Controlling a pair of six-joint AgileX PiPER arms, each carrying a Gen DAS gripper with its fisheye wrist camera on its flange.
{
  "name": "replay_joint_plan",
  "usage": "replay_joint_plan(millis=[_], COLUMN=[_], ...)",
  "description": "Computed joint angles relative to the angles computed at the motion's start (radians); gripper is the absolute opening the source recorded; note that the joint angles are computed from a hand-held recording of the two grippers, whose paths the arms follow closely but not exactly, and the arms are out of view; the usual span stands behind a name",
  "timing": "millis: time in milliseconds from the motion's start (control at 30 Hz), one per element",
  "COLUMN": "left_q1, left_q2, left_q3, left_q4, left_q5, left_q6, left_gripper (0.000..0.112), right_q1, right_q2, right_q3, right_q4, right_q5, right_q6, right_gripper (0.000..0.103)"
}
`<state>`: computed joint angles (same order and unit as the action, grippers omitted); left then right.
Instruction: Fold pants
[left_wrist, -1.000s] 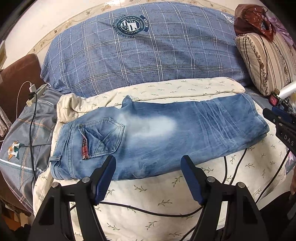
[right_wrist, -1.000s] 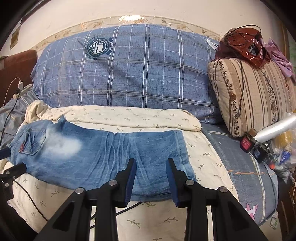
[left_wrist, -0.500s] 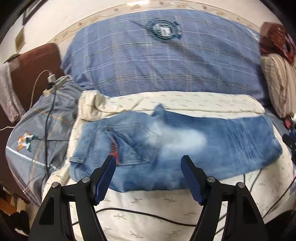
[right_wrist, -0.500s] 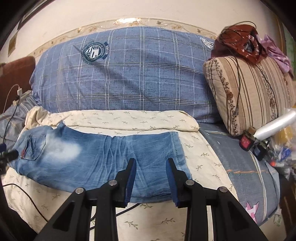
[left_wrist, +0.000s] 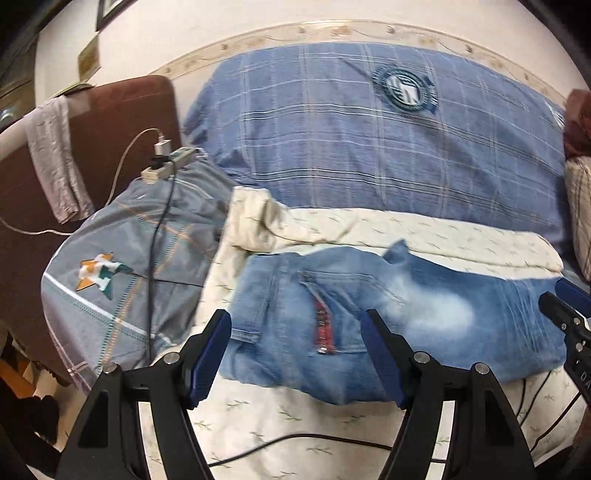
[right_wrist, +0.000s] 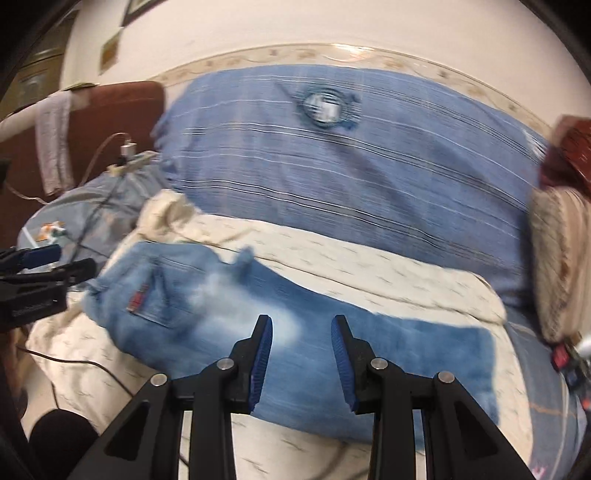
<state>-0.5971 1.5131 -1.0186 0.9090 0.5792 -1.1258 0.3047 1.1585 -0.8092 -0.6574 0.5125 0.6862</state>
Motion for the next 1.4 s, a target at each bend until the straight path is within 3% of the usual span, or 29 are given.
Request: replay_joint_plan(millis=[433, 1133, 1200, 1400], left_q1=[0.11, 0.107, 0.13, 0.206], left_q2=[-0.06, -0.044, 0.006, 0.202], left_q3=[0.052, 0.026, -0.007, -0.135], left_q4=[-0.012, -0.019, -0.068, -0.249], left_q5=[-0.029, -0.016, -0.017, -0.021], left_q6=[0.03, 0.05, 0.099, 0.259], left_gripper=[0.074, 0.075, 0.075, 0.075], right_q1=[0.238, 0.237, 0.208, -0.044], right_q2=[0.137, 0.136, 0.162, 0.34], right_q3=[-0.129, -0.137, -0.15, -0.229], right_q4=[-0.133, -0.152, -0.107, 0.232], right_q5=[0.029, 0.049, 0.039, -0.036], right_q6=[0.173, 0.183, 0.133, -0.183], right_gripper=[0.037, 0.037, 0.037, 0.037])
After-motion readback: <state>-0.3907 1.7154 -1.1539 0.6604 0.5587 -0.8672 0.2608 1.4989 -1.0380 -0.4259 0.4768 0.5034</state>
